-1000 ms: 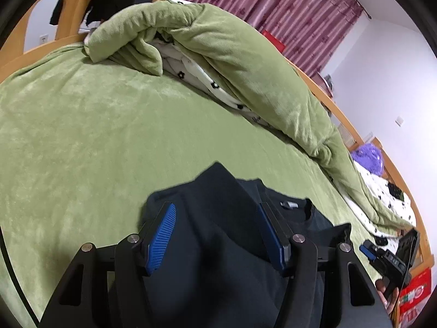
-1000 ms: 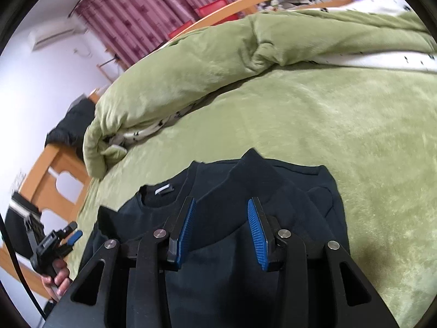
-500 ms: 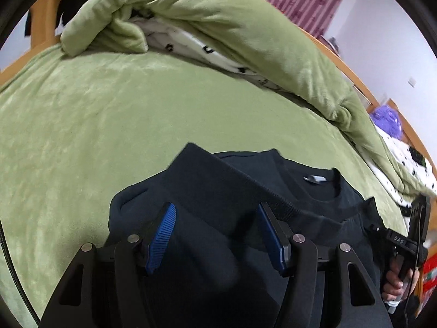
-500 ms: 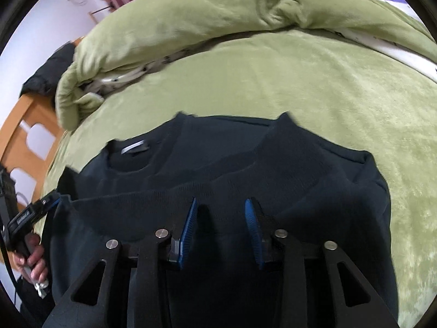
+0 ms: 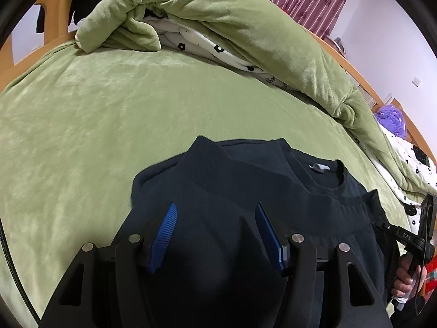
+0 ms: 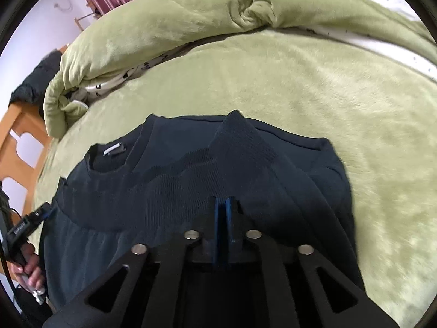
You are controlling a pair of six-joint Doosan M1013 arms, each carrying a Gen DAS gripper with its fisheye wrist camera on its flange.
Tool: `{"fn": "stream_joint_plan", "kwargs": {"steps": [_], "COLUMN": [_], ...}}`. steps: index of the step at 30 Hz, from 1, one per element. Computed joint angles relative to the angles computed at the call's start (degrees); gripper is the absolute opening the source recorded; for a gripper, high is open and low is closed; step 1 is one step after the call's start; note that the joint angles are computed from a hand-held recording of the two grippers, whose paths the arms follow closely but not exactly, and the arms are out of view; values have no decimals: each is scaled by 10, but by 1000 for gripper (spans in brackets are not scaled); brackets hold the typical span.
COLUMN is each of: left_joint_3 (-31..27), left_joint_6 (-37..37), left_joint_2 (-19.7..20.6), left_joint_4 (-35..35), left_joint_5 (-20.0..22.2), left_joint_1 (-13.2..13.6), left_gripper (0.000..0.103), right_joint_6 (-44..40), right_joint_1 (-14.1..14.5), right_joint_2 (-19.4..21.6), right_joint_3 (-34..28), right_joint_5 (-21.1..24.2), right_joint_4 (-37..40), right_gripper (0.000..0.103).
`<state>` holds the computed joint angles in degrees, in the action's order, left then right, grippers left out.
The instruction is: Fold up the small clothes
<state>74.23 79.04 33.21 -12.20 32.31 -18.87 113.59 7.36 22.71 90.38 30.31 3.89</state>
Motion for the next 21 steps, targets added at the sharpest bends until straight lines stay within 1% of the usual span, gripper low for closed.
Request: {"fn": "stream_joint_plan", "kwargs": {"steps": [1, 5, 7, 10, 11, 12, 15, 19, 21], "left_joint_3": [5, 37, 53, 79, 89, 94, 120, 146, 155], "left_joint_6": [2, -12, -10, -19, -28, -33, -52, -89, -107], "left_joint_2": [-6, -39, -57, -87, -99, -107, -138, -170, -182], "left_joint_4": [-3, 8, 10, 26, 39, 46, 66, 108, 132], "left_joint_5": [1, -6, -10, -22, -25, -26, -35, -40, -41], "left_joint_1": [0, -5, -8, -17, -21, -23, -30, -38, -43], "left_gripper": [58, 59, 61, 64, 67, 70, 72, 72, 72], "right_joint_6": [12, 61, 72, 103, 128, 141, 175, 192, 203], "right_joint_1": [3, 15, 22, 39, 51, 58, 83, 111, 124], "right_joint_2": [-6, -46, -69, -97, -109, -114, -138, -155, -167], "right_joint_3": [4, 32, 45, 57, 61, 62, 72, 73, 79], "right_joint_5": [0, -17, -23, -22, -16, -13, -6, 15, 14], "right_joint_4": [-14, -63, -74, -116, -151, -168, -214, -222, -226], "right_gripper": [20, 30, 39, 46, 46, 46, 49, 54, 54]}}
